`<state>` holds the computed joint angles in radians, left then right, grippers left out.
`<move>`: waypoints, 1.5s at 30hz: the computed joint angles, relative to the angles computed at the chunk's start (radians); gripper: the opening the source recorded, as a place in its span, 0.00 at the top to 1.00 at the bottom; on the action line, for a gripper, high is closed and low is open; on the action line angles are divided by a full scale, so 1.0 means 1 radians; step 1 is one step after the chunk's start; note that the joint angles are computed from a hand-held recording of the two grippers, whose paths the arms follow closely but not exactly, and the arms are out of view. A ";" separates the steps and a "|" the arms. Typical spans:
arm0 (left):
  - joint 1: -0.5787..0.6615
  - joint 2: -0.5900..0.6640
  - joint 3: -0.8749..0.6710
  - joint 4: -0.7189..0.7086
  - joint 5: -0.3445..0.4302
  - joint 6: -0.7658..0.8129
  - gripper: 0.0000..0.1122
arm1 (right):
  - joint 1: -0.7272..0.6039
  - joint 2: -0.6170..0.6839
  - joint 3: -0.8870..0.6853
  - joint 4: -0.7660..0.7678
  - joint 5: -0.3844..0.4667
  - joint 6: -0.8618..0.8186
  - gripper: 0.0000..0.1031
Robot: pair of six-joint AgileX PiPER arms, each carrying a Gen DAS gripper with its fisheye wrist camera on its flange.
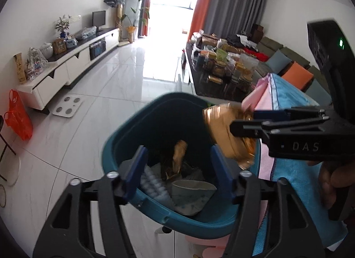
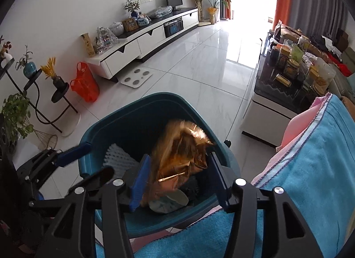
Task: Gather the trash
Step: 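Carry both gold wrappers over the teal bin and open both grippers to drop them, then return both grippers to the table toward the tissue and orange peel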
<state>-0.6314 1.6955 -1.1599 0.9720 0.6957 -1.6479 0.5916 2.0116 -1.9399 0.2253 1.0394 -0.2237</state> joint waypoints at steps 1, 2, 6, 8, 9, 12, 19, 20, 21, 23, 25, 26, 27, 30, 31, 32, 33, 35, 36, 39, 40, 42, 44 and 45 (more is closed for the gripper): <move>-0.006 -0.009 0.009 0.015 0.010 -0.020 0.42 | 0.001 0.001 -0.005 0.002 0.009 -0.003 0.37; -0.004 -0.015 0.011 0.020 0.016 -0.028 0.41 | -0.001 -0.002 0.001 0.003 0.005 -0.007 0.36; -0.022 -0.050 0.035 0.044 0.048 -0.062 0.39 | -0.017 -0.030 0.035 0.031 -0.021 -0.013 0.36; -0.033 -0.065 0.037 0.052 0.063 -0.071 0.38 | -0.040 -0.056 0.057 0.062 -0.031 -0.030 0.36; -0.037 -0.069 0.031 0.058 0.070 -0.074 0.36 | -0.054 -0.069 0.068 0.076 -0.039 -0.037 0.36; -0.070 -0.091 0.027 0.082 0.100 -0.086 0.33 | -0.102 -0.156 0.152 0.155 -0.079 -0.087 0.34; -0.159 -0.140 -0.031 0.147 0.165 -0.094 0.19 | -0.247 -0.433 0.428 0.317 -0.190 -0.237 0.21; -0.180 -0.140 -0.050 0.157 0.181 -0.089 0.18 | -0.277 -0.482 0.479 0.338 -0.206 -0.258 0.21; -0.195 -0.137 -0.070 0.160 0.192 -0.077 0.16 | -0.304 -0.517 0.517 0.363 -0.215 -0.288 0.19; -0.230 -0.119 -0.125 0.174 0.215 -0.048 0.13 | -0.368 -0.602 0.601 0.402 -0.231 -0.327 0.16; -0.263 -0.099 -0.170 0.185 0.235 -0.028 0.13 | -0.425 -0.656 0.658 0.448 -0.233 -0.380 0.14; -0.281 -0.081 -0.204 0.186 0.244 -0.013 0.13 | -0.460 -0.694 0.692 0.460 -0.236 -0.394 0.13; -0.291 -0.068 -0.230 0.184 0.248 0.002 0.13 | -0.504 -0.734 0.728 0.487 -0.231 -0.428 0.12; -0.323 -0.022 -0.313 0.172 0.246 0.052 0.13 | -0.594 -0.828 0.813 0.511 -0.241 -0.478 0.10; -0.335 -0.006 -0.336 0.170 0.242 0.067 0.13 | -0.639 -0.859 0.841 0.537 -0.229 -0.514 0.09; -0.343 0.011 -0.362 0.168 0.239 0.081 0.13 | -0.667 -0.878 0.860 0.553 -0.223 -0.534 0.09; -0.357 0.032 -0.394 0.168 0.235 0.097 0.13 | -0.709 -0.910 0.891 0.568 -0.219 -0.557 0.09; -0.383 0.072 -0.454 0.163 0.224 0.135 0.13 | -0.815 -0.955 0.935 0.612 -0.190 -0.624 0.08; -0.391 0.083 -0.467 0.164 0.214 0.144 0.13 | -0.860 -0.978 0.955 0.624 -0.178 -0.643 0.08; -0.424 0.162 -0.582 0.137 0.187 0.219 0.13 | -1.030 -1.037 1.017 0.686 -0.116 -0.741 0.07; -0.434 0.189 -0.621 0.123 0.175 0.249 0.13 | -1.111 -1.056 1.038 0.709 -0.085 -0.781 0.07; -0.450 0.237 -0.690 0.093 0.157 0.298 0.13 | -1.231 -1.075 1.066 0.745 -0.031 -0.841 0.07; -0.465 0.293 -0.772 0.058 0.139 0.362 0.13 | -1.393 -1.080 1.089 0.784 0.040 -0.911 0.07; -0.474 0.328 -0.827 0.036 0.143 0.401 0.13 | -1.459 -1.070 1.096 0.803 0.067 -0.943 0.07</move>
<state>-1.1052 2.0232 -1.9869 1.0081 0.8383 -1.2474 -0.8674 0.9413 -0.8438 1.0280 1.1067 -1.1668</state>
